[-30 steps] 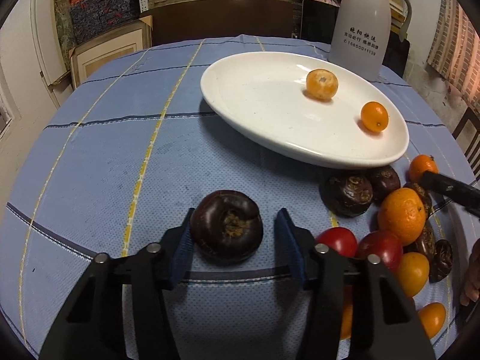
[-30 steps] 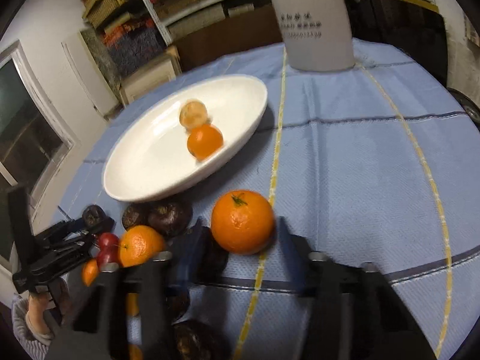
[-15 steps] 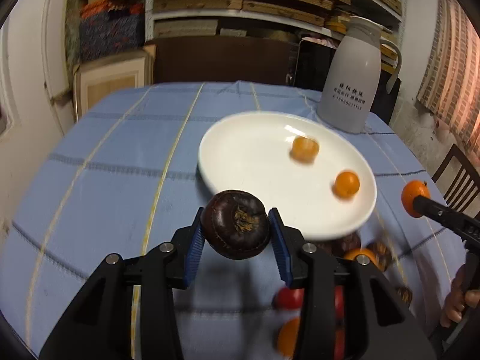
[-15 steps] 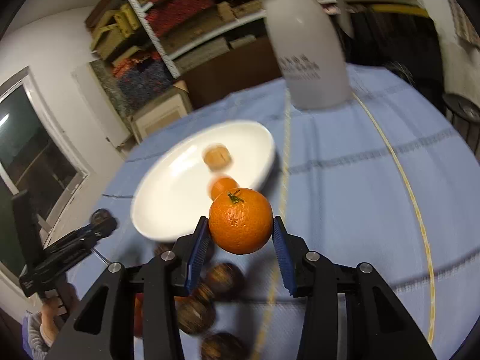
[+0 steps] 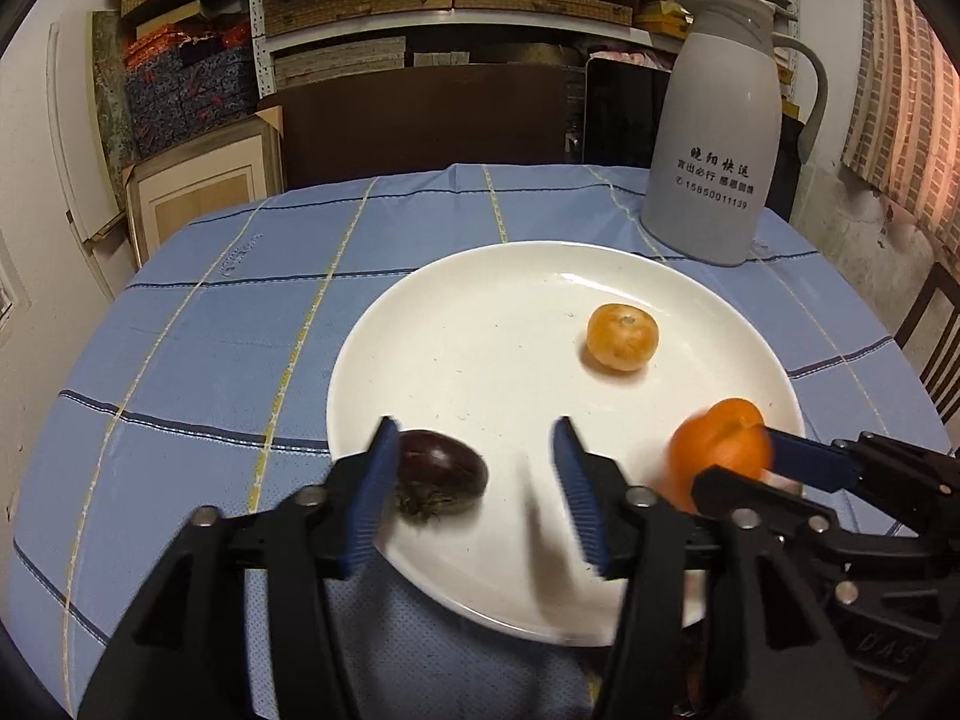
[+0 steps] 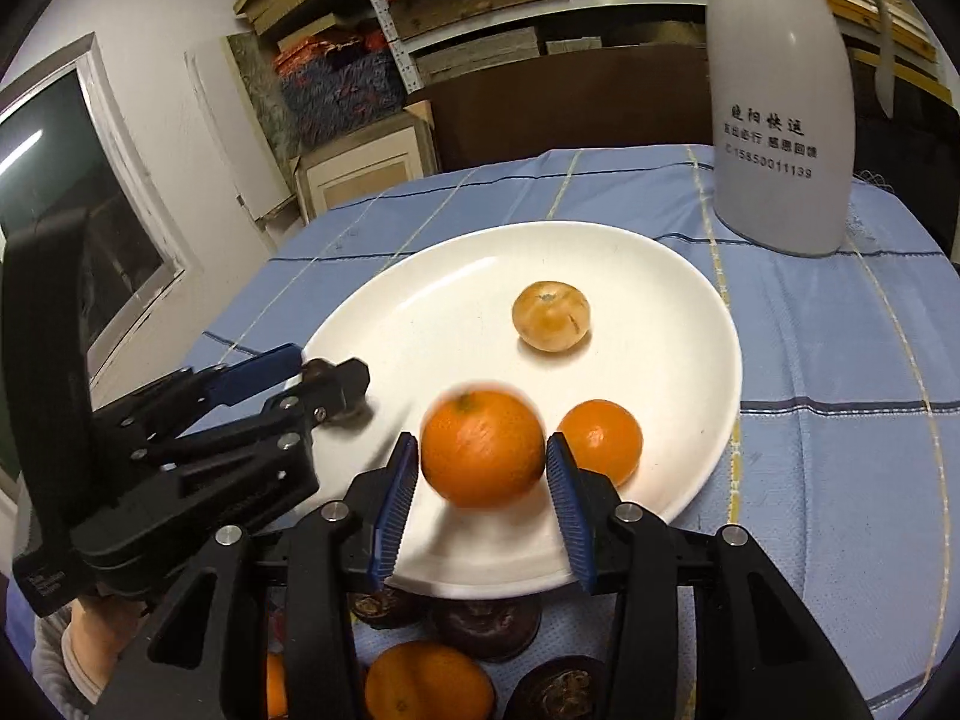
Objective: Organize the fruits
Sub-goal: 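Lower the mangosteen and mandarin onto the white plate and open both grippers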
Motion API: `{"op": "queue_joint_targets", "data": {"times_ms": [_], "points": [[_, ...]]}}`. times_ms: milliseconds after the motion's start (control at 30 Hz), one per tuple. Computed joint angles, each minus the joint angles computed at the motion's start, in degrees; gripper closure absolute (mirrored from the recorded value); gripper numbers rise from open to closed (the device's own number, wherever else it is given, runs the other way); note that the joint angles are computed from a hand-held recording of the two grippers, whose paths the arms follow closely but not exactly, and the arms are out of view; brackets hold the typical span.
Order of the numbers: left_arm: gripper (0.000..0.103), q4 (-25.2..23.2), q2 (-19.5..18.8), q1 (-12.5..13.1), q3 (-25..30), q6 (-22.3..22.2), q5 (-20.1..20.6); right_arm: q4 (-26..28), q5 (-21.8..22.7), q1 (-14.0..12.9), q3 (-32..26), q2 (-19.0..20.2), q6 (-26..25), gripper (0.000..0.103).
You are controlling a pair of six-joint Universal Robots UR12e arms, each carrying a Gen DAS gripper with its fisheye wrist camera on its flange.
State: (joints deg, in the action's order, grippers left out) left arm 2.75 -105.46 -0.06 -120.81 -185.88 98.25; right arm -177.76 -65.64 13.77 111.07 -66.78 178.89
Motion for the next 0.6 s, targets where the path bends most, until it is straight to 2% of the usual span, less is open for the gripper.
{"op": "queue_joint_targets", "data": {"times_ms": [67, 100, 367, 467, 600], "points": [[0.032, 0.22, -0.1, 0.12, -0.09, -0.17, -0.13, -0.98, -0.08, -0.1, 0.22, -0.02, 0.38, 0.045], [0.032, 0.43, -0.19, 0.05, -0.15, -0.25, 0.4, -1.72, -0.3, -0.15, 0.51, -0.13, 0.76, 0.043], [0.026, 2.25, 1.18, -0.17, -2.68, -1.62, 3.58, -5.32, 0.26, -1.84, 3.02, -1.35, 2.53, 0.038], [0.009, 3.63, 2.34, -0.69, -4.76, -2.35, 5.38, -6.52, 0.22, -2.48, 4.36, -2.01, 3.21, 0.036], [0.008, 2.98, 4.16, -0.76, -7.17, -3.82, 4.95, -8.09, 0.94, -4.21, 7.26, -3.53, 5.47, 0.025]]}}
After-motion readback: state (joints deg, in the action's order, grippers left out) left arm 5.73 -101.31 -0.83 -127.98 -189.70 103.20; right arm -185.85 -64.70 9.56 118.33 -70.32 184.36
